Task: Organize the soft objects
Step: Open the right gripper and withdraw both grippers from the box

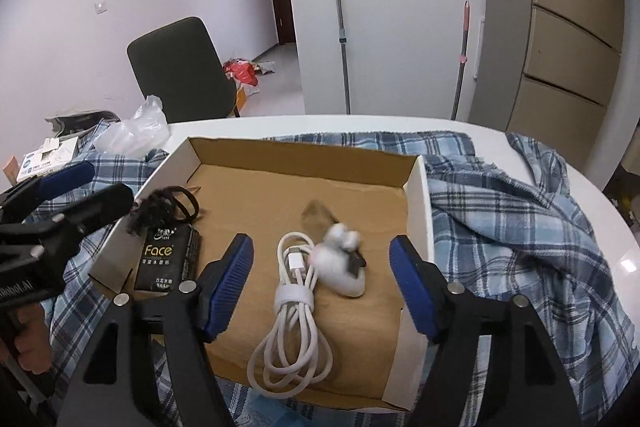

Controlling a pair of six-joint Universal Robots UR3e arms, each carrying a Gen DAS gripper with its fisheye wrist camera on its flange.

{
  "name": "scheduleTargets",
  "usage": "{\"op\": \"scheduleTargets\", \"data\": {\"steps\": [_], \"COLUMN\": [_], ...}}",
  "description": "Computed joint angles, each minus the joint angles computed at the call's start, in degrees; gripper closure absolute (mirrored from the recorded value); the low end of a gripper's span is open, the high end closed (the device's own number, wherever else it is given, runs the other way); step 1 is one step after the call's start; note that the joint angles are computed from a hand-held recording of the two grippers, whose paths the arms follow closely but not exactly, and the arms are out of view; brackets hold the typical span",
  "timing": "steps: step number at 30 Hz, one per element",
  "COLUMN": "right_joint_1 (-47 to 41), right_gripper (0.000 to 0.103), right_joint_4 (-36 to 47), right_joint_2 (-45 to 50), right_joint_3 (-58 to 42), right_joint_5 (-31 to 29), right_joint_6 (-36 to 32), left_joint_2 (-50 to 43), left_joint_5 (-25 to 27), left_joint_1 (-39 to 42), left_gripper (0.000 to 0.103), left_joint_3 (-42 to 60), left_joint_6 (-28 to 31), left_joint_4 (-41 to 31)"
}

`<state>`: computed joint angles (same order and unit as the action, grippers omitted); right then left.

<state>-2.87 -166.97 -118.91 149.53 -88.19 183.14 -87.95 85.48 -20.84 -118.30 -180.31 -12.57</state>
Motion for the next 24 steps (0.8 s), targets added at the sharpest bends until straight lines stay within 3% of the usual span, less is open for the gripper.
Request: {"op": "scheduleTargets", "data": {"steps": [9, 13, 18, 24], "right_joint_1": [1.13, 5.89, 21.75, 46.04], "right_gripper": [0.033, 0.033, 0.033, 0.032], "right_joint_4": [12.24, 17.94, 18.98, 18.25], "right_joint_2": [-11.20, -16.72, -16.47, -10.43], "right_joint_3": [-6.72, -11.00, -14.49, -14.55], "right_joint_5": [-2.77, -7.21, -22.34, -44.06], "right_joint_6": [2.00, 3.92, 11.48, 25.95], "left_joint_2": [7.84, 15.35, 27.89, 47.34], "left_joint_5": [2.21, -0.04, -1.94, -10.03], "left_joint_1": [-1.57, -0.48, 0.95, 8.28], "left_gripper": [0.015, 0.015, 0.015, 0.011], "left_joint_3": [0.35, 0.13, -3.54, -11.11], "left_joint_6": [0.05, -0.55, 0.01, 1.55], "left_joint_4": [0.31, -3.76, -7.95, -16.82]}}
